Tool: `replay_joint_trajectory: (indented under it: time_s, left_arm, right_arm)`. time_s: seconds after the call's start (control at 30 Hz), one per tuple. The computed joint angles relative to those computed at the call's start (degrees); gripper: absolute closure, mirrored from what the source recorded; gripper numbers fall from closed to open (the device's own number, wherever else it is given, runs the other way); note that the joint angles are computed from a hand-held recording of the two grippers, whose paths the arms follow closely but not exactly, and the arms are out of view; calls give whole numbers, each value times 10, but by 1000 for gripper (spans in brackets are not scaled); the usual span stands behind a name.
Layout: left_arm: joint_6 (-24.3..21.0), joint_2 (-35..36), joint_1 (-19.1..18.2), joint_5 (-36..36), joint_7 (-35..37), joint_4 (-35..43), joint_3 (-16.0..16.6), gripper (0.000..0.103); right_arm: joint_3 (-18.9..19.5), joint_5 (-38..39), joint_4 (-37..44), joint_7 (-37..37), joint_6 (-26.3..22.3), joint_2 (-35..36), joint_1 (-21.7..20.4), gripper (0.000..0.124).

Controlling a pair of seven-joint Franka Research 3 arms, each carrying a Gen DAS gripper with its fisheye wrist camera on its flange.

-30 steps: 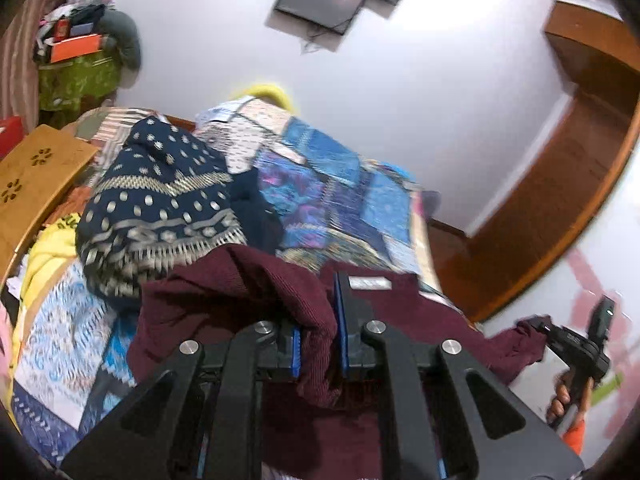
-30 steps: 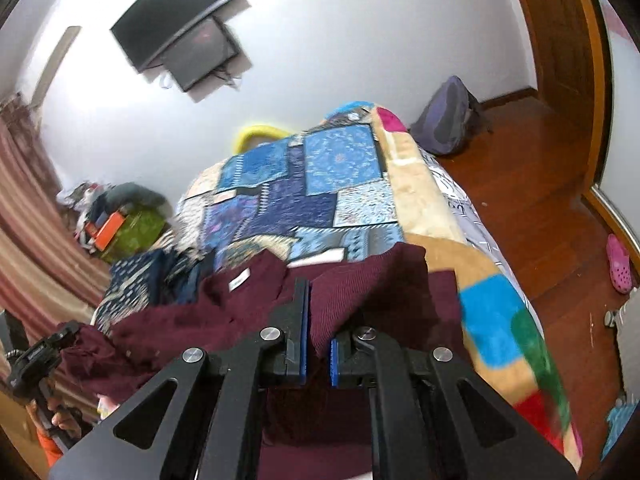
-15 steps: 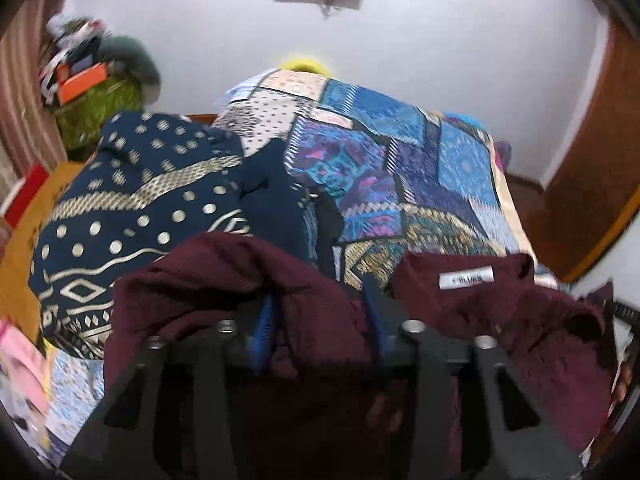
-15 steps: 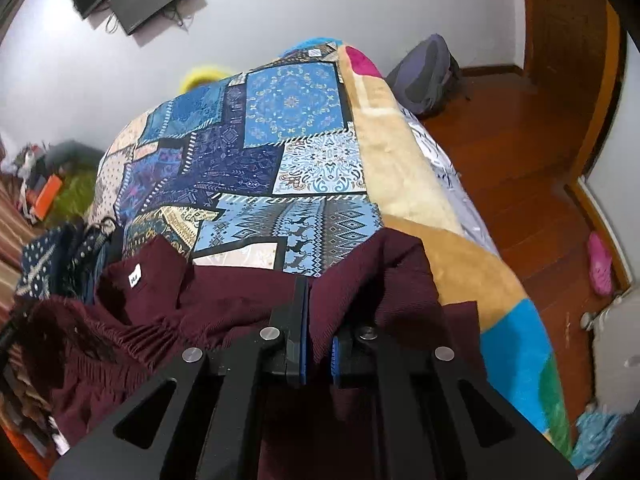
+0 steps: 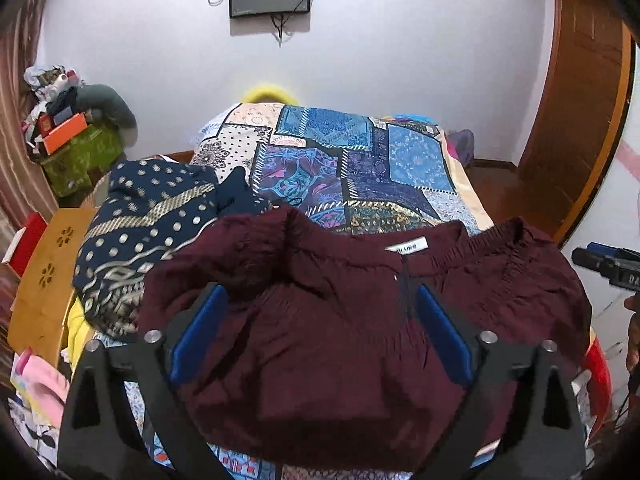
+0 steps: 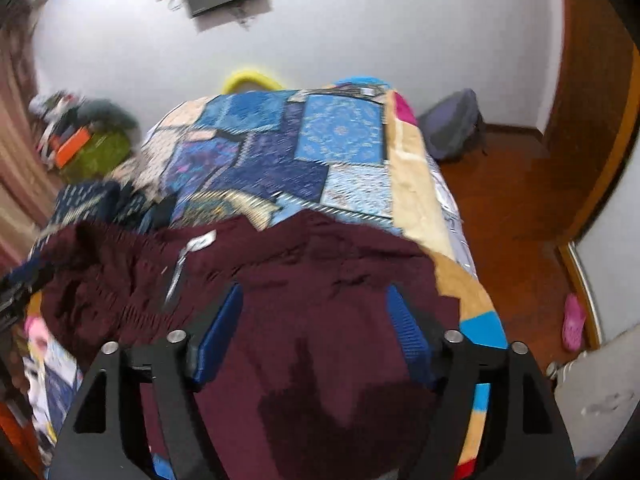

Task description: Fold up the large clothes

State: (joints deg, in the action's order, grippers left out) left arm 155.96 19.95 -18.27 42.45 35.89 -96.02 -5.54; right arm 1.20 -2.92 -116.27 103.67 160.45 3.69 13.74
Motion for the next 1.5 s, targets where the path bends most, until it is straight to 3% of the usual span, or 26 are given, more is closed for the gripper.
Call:
replay_joint_trajectory:
  time_s: [0.23,0.5,0.67,0.87,1.0,1.1,1.17,1.23,1.3,1.4,1.5]
  left_arm:
    - [-2,-18,14,-63,30,-71,-28,7]
    - [-5,-6,12,-119,6,-121,-31,7]
    - [17,-20,20,-150,-12,-172,-35,7]
    - [62,-80,27,-129,-104,-266,-14,7]
    - [40,-120,33,-49,-240,-305,12,7]
    - [99,-131,70,-57,-288,-339,8,7]
    - [190,-120,106,-112,-268,-363,-3,7]
    - [256,-97,162,-202,-203,-373,-53,7]
    - [307,-63,226,-246,-168,-368,-117,7]
    - [370,1,317,-231,-162,-344,-202,7]
    - [406,41,302,-216,-174,-313,-185,7]
  right_arm:
    - [17,-98,-42,34,-19,-18,27,48]
    - [32,-66,-63,14,-45,-10,45,48]
    - [26,-163,-67,79,-58,-6,58,46]
    - [27,-169,-73,88,-57,-10,59,46]
    - [29,-142,-77,85,-48,-17,55,46]
    - [29,-141,-77,97,-34,-20,53,46]
    - [30,-134,-75,98,-25,-18,52,46]
    - [31,-118,-71,92,-19,-15,51,46]
    - [30,-105,-68,87,-17,-11,51,46]
    - [30,-73,-66,68,-21,-6,51,46]
    - [27,-65,-60,64,-26,3,52,46]
